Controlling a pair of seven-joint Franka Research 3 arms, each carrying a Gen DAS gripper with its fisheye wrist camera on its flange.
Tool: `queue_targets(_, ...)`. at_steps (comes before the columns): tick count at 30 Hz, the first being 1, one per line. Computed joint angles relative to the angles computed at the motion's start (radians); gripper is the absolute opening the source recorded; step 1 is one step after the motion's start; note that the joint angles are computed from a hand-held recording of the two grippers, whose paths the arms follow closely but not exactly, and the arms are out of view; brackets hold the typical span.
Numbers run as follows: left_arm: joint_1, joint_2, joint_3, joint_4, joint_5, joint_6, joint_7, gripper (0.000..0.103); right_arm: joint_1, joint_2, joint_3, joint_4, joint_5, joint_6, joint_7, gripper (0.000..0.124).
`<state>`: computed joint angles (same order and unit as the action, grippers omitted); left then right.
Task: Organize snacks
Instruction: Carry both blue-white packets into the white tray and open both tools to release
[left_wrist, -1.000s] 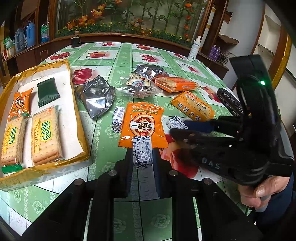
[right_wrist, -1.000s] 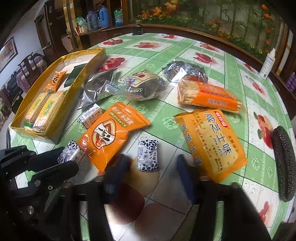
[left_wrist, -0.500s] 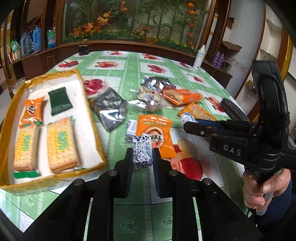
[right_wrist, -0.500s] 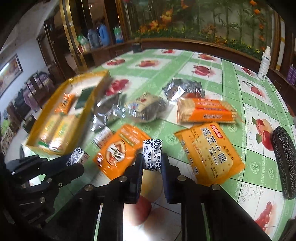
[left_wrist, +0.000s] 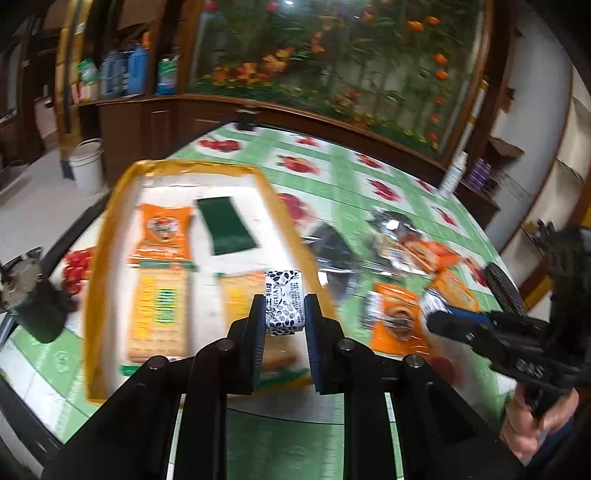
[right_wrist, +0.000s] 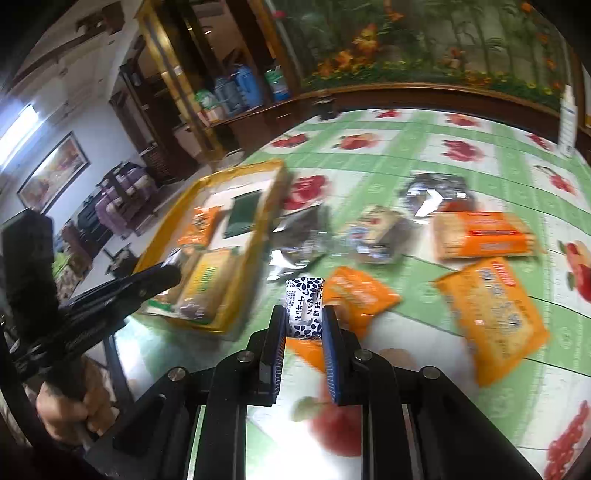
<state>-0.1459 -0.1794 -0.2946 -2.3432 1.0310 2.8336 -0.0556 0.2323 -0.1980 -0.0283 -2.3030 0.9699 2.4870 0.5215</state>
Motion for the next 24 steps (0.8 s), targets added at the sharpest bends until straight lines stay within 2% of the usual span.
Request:
queue_targets(9,0.044,-0.007,0.014,-0.043,0.083,0.020,-0.105,0.017,0.080,0.015,0.052,0.018,0.057,0.003,-0.016,0.019)
queue_targets(17,0.064,0.001,0.039,-0.069,0.095,0.056,-0.153,0.017,0.113,0.129,0.098,0.100,0.011,0.066,0.061,0.019)
queue_targets(19,0.078,-0.007,0.025,-0.069,0.159,0.056,-0.212,0.018,0.113,0.151,0.103,0.116,0.004,0.063,0.065,0.019)
queue_targets(24,0.059,0.002,0.032,-0.062,0.117,0.044,-0.152,0.018,0.111,0.168,0.113,0.115,-0.003,0.084,0.046,0.020)
